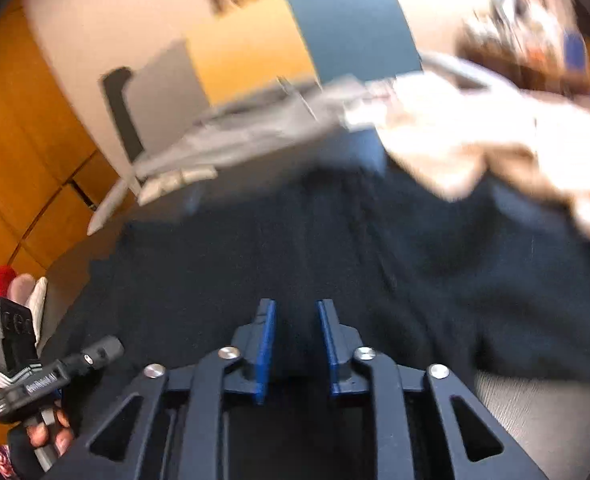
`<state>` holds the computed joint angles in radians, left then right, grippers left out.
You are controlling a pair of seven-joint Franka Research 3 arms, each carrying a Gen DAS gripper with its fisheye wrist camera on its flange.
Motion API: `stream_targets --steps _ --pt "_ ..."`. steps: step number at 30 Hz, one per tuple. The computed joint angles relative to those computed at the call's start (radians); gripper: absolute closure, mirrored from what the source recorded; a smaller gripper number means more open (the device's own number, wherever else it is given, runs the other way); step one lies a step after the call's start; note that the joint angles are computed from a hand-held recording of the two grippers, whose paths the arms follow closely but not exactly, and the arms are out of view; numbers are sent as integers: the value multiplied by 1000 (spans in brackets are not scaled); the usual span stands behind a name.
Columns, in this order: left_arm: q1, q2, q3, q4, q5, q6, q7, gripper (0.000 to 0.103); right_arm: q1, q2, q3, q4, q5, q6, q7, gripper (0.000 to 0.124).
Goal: Fold clothes
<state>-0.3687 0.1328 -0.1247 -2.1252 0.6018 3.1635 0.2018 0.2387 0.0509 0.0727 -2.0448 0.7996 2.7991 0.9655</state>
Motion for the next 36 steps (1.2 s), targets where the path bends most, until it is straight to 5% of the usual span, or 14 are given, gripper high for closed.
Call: stream_targets --steps 3,6,10,15,19,24,27,31,34,36 --pt "-36 -5 32 23 98 -56 -68 98 26 63 8 103 -156 26 -17 100" --pt "-19 -6 16 27 142 -65 -104 98 59 207 -18 292 -383 -65 127 106" --pt "-5 -4 9 26 183 -55 -141 98 74 376 -49 511 -514 -212 307 109" --pt "1 -1 8 28 228 -46 -182 97 77 436 -81 549 -597 -125 447 114" --pt "4 2 7 30 232 -42 -187 97 85 385 -79 492 -667 -107 490 110" --pt "9 4 2 30 220 -39 -177 97 -31 167 117 213 -348 -19 125 106" --pt "10 4 4 26 213 -28 -175 97 15 71 113 64 -333 30 24 100" --pt "7 7 19 12 202 23 -181 97 93 39 44 -56 -495 118 165 92" --pt "-96 -13 147 -4 307 72 -313 91 120 50 7 -55 -624 139 296 81" --pt "-179 -61 238 4 596 18 -602 82 122 55 2 -53 -651 149 331 75"
